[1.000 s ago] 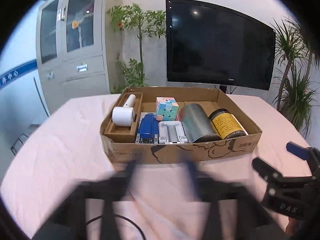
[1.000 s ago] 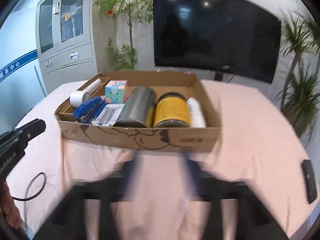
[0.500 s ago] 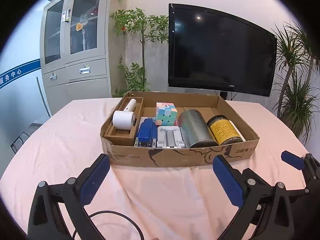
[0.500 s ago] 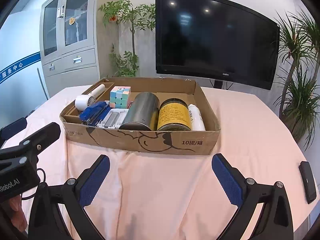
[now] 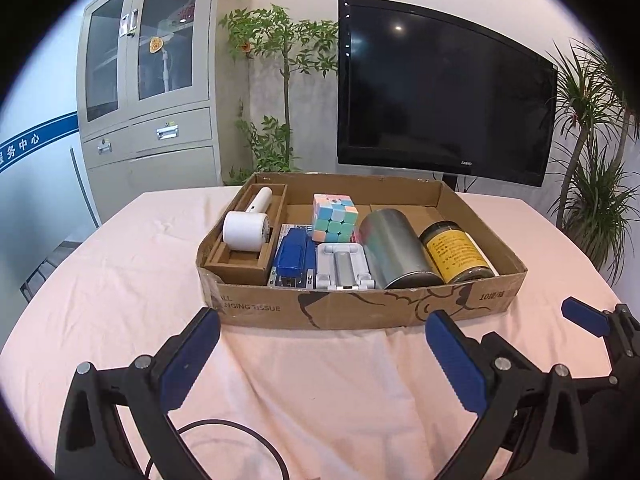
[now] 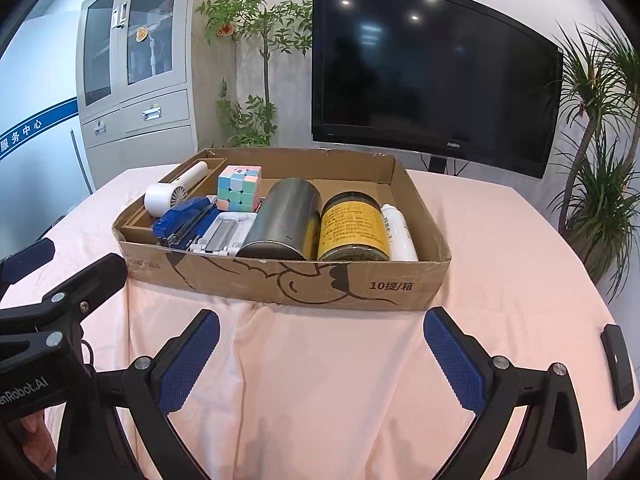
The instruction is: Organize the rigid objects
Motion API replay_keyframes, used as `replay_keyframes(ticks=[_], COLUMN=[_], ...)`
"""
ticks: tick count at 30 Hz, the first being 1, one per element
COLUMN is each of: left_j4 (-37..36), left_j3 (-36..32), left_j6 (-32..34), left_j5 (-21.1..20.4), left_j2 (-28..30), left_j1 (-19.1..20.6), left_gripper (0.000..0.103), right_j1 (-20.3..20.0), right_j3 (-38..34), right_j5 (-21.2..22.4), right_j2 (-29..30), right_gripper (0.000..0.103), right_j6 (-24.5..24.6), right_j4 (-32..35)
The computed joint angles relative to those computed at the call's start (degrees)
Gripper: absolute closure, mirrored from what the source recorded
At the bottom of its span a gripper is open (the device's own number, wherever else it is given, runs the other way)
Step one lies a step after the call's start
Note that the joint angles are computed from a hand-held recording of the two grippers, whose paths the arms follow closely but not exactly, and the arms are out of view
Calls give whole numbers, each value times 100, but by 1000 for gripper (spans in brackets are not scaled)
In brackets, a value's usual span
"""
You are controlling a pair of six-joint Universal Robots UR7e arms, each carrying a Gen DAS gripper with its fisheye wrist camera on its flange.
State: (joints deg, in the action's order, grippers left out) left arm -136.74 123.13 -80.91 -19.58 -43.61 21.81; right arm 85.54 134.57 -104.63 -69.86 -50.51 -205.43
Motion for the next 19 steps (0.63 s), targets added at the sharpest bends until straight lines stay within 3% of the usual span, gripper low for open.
replay_keyframes(ticks=[14,19], left_j4=[-541,-1524], left_j3=[-4,143], left_j6=[537,1128], left_j5=[-20,-5], left_j2=[81,128], left_j1=[216,353], left_gripper=[1,1], right_j1=[-6,-20], right_j3=[-194,-339], right_j5=[-42,-18], right_j2=[197,324], right_gripper=[0,0], right_j6=[14,3], right_j4=[-19,28])
